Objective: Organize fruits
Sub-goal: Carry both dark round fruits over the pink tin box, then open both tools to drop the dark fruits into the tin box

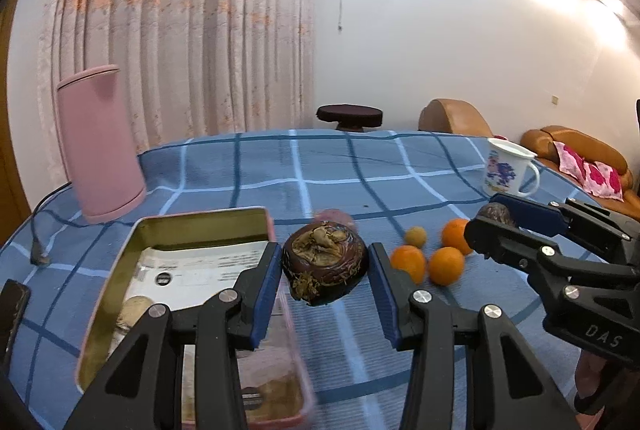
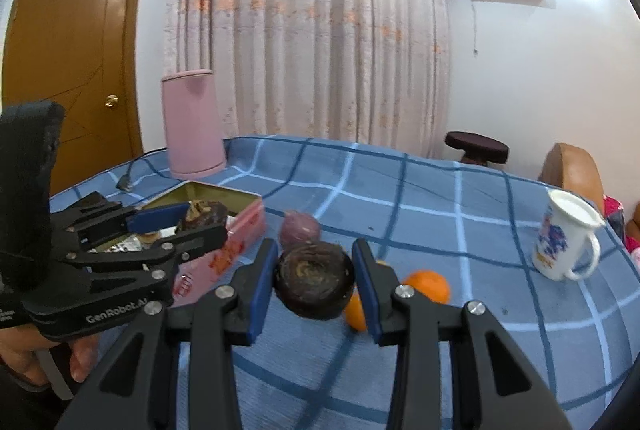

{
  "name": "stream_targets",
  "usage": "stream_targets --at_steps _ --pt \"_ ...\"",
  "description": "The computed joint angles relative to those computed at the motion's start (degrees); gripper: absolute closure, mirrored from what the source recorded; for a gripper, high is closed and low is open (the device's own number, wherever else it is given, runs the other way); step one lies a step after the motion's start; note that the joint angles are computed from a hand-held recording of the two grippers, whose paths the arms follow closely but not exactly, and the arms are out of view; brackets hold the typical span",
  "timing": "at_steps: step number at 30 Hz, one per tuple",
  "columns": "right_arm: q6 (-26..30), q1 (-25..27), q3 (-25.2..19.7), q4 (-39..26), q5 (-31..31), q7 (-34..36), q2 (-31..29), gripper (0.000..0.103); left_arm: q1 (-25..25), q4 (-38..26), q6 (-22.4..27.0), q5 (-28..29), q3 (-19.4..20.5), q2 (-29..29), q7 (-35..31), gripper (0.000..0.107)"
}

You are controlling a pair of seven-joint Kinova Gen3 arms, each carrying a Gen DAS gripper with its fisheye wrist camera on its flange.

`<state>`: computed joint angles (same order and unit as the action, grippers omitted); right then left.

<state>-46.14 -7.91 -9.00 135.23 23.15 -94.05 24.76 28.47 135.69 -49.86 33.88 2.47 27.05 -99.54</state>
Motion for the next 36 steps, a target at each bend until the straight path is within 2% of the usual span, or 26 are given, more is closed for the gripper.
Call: stream_targets --at_steps 15,26,36 --pt "6.9 -4.8 -3.1 -5.9 2.7 -0.8 0.3 0.062 -4.4 3.6 0.7 0.7 -1.7 -2.0 2.3 0.062" --pt "14.5 -7.6 -5.9 -11.5 4.7 -2.0 3.7 0.062 -9.9 5.7 3.2 -2.3 -3.1 -2.9 5.0 0.062" --pt "20.1 -10.5 -7.1 -14.3 2.9 0.9 6.0 0.062 -11.8 6.6 4.2 -4.8 -3.6 -2.3 6.7 0.062"
